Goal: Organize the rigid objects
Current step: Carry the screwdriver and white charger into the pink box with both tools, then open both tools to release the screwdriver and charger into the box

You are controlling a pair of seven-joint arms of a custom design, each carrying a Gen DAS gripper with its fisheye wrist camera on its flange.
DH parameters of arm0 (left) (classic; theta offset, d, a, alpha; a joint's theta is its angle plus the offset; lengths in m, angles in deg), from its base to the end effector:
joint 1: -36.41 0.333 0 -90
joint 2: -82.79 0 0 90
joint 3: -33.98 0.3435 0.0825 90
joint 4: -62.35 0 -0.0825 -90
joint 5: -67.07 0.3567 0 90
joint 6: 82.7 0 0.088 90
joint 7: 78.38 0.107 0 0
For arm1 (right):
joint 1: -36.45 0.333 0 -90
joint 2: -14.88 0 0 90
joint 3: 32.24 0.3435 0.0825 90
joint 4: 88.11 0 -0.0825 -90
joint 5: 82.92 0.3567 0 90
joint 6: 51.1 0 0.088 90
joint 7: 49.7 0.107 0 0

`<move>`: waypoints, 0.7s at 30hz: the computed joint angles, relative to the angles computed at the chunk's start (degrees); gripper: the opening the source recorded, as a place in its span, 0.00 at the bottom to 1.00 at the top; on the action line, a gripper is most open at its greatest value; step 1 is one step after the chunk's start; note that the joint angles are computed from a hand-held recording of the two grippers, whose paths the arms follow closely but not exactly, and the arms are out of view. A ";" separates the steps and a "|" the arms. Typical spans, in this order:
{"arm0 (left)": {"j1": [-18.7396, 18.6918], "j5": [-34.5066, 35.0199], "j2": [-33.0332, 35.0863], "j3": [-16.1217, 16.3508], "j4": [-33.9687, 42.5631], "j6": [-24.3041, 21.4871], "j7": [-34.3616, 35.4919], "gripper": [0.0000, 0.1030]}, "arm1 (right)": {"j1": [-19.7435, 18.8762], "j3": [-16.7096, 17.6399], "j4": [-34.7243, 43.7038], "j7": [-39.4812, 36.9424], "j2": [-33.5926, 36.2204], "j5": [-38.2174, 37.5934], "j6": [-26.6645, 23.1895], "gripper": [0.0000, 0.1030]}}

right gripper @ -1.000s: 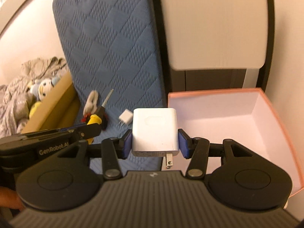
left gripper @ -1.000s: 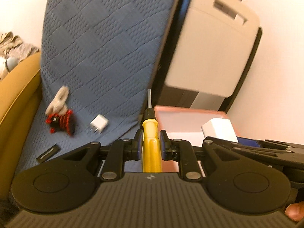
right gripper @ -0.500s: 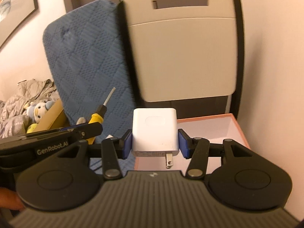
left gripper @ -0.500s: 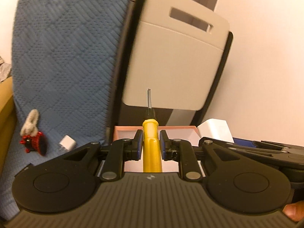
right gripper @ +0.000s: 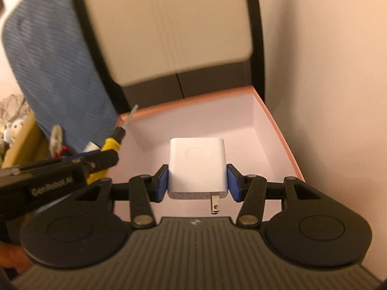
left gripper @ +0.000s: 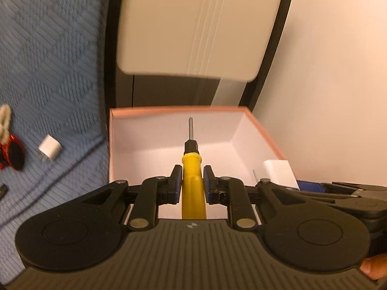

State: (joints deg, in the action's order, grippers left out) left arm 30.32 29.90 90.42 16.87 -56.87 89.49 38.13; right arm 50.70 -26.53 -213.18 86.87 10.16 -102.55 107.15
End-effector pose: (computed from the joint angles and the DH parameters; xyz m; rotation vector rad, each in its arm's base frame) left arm 0.5629 -0.1851 0.4918 -1.6307 2.0774 -1.0949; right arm 0.4998 0.1982 0.5403 -1.6024 1.9326 -0.4738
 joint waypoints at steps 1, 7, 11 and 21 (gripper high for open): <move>-0.71 1.86 0.74 0.63 0.14 -0.18 -1.79 0.21 | 0.07 -0.35 -0.32 -1.29 0.50 1.28 -0.20 0.52; -0.99 9.18 4.90 0.99 1.03 -1.03 -8.03 0.21 | 0.11 -1.68 -2.09 -6.50 3.23 7.23 -0.12 0.51; -0.73 13.00 5.85 0.82 0.67 -0.58 -11.13 0.20 | 0.26 -2.03 -3.51 -8.80 4.04 10.09 1.14 0.52; 2.01 13.83 3.86 -2.18 -0.75 0.11 -10.00 0.20 | 0.30 -2.21 -4.24 -9.68 3.17 13.08 1.65 0.53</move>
State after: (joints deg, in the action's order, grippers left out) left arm 32.33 43.74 94.28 14.69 -57.62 89.61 28.12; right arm 51.00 -28.74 -217.42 77.19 13.33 -89.47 108.80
